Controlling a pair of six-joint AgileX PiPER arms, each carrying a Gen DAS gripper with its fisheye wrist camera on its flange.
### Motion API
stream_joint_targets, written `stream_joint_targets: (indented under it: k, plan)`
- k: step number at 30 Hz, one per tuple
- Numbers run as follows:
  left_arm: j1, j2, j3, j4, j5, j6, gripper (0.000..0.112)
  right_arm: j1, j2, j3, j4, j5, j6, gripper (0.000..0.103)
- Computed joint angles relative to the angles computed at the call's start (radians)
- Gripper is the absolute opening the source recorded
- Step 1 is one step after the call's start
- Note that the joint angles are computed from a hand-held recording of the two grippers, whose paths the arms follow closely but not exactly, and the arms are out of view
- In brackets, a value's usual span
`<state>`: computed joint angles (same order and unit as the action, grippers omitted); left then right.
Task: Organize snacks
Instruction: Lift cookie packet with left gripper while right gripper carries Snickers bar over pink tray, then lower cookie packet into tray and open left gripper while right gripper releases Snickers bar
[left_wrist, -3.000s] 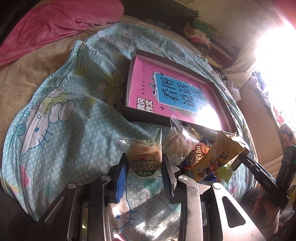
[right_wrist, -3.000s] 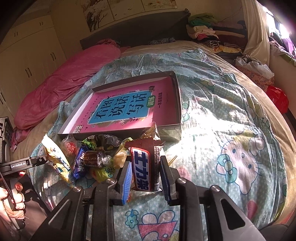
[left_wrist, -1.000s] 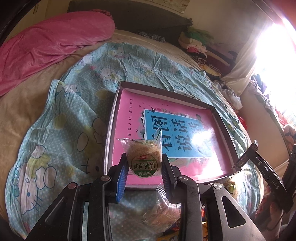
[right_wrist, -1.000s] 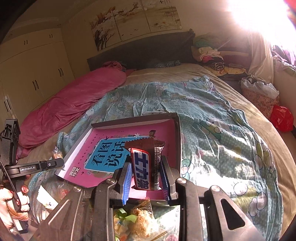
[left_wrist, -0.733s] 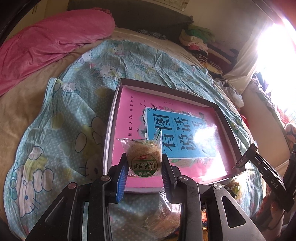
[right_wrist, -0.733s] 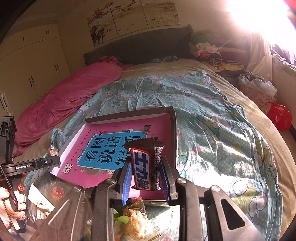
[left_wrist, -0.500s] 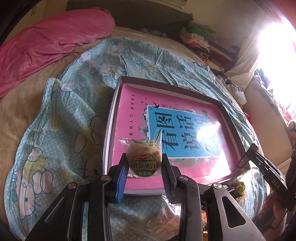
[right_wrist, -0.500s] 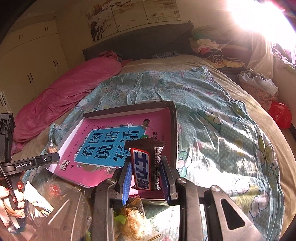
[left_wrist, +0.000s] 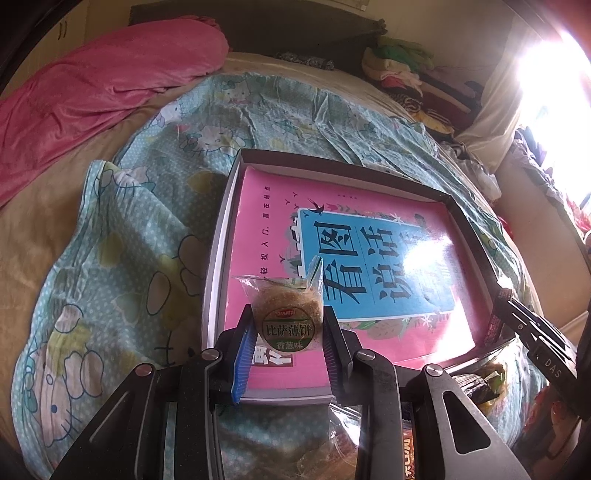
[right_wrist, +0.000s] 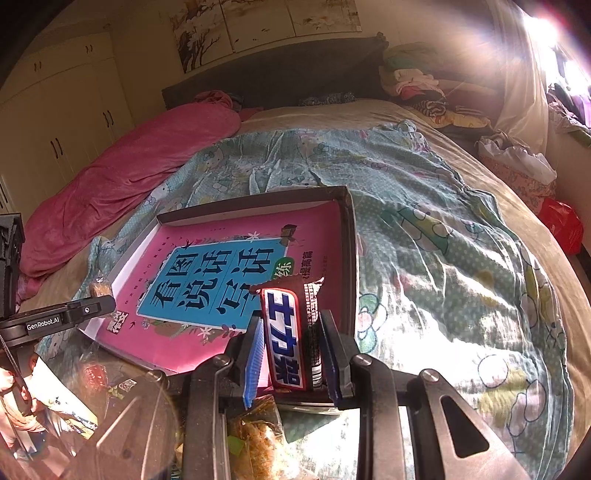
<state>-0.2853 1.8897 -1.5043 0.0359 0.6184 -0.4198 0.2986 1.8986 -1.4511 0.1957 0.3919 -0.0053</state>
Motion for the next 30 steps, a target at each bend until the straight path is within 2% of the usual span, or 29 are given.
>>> stream_joint_targets:
  k: [13, 23, 30]
  plan:
    - [-0.01, 0.033, -0.021, 0.047, 0.038, -0.031, 0.035, 0.005, 0.019, -0.012, -0.037, 0.02, 0.029, 0.029]
    - [-0.051, 0.035, -0.024, 0.144, 0.062, -0.071, 0.035, 0.017, 0.017, -0.01, -0.072, 0.033, 0.051, 0.029]
    - [-0.074, 0.024, -0.013, 0.143, 0.066, -0.065, 0.035, 0.022, 0.007, 0.001, -0.093, 0.039, 0.055, 0.029]
